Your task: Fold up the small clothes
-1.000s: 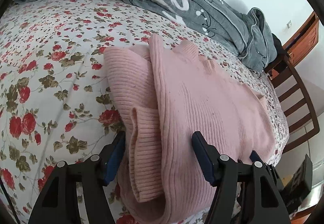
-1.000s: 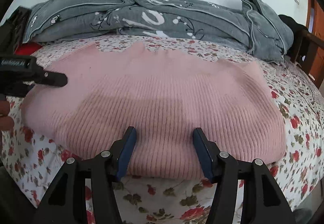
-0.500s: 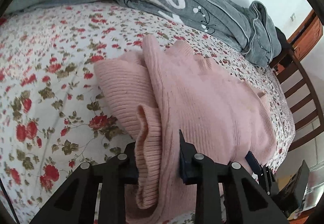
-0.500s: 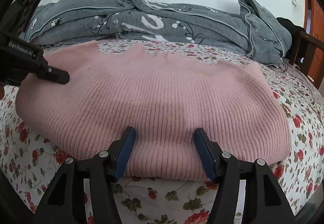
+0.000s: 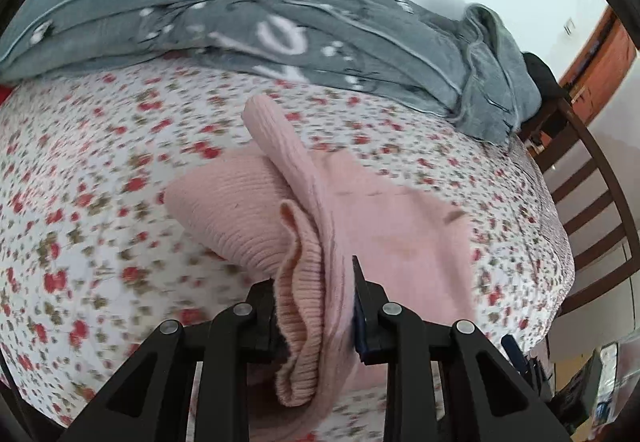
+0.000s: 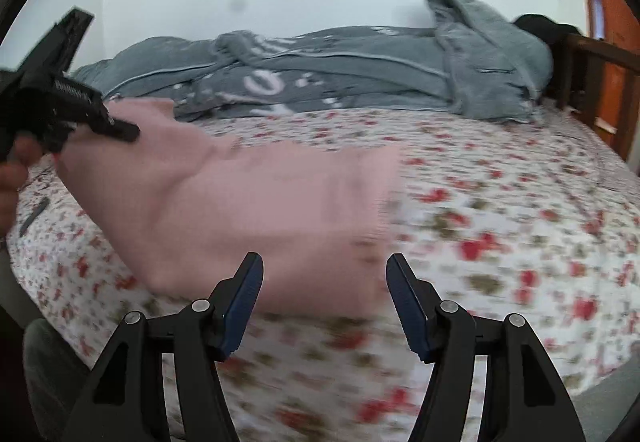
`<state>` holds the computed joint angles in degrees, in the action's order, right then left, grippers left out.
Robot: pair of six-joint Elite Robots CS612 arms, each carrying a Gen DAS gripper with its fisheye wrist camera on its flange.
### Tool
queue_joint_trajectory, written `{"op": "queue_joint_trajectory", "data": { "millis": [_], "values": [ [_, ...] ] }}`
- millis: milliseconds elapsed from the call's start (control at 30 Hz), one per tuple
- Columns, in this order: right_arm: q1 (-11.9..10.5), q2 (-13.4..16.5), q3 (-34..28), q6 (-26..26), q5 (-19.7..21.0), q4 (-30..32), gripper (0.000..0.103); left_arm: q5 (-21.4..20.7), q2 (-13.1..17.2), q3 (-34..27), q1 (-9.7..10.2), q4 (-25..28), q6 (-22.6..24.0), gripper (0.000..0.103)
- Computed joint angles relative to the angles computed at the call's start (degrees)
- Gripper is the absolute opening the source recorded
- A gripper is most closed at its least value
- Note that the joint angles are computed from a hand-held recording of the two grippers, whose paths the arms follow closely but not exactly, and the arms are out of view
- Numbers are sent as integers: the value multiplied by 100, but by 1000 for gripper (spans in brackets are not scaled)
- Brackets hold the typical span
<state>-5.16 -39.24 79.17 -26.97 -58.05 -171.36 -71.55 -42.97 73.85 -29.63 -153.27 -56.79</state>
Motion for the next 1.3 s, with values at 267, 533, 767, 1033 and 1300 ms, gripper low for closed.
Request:
{"op": "queue_joint_trajectory", "data": {
  "millis": [267, 533, 767, 1033, 1300],
  "values": [
    [-387, 36, -198, 225, 115, 648, 63, -415, 998, -1862, -145, 1246, 676, 26],
    [-471, 49, -302, 320, 213, 756, 63, -964, 1191, -2135, -141, 1098, 1273, 47],
    [-280, 129, -707, 606, 904, 1147, 67, -657, 557, -920, -58, -159, 981, 58],
    [22, 384, -1410, 1157, 1611, 2119, 83, -505, 36, 287, 173, -774, 553, 59],
    [315, 762, -2166, 1311, 1150, 3325, 53, -722, -24, 776, 287, -1202, 309, 59]
  ]
}}
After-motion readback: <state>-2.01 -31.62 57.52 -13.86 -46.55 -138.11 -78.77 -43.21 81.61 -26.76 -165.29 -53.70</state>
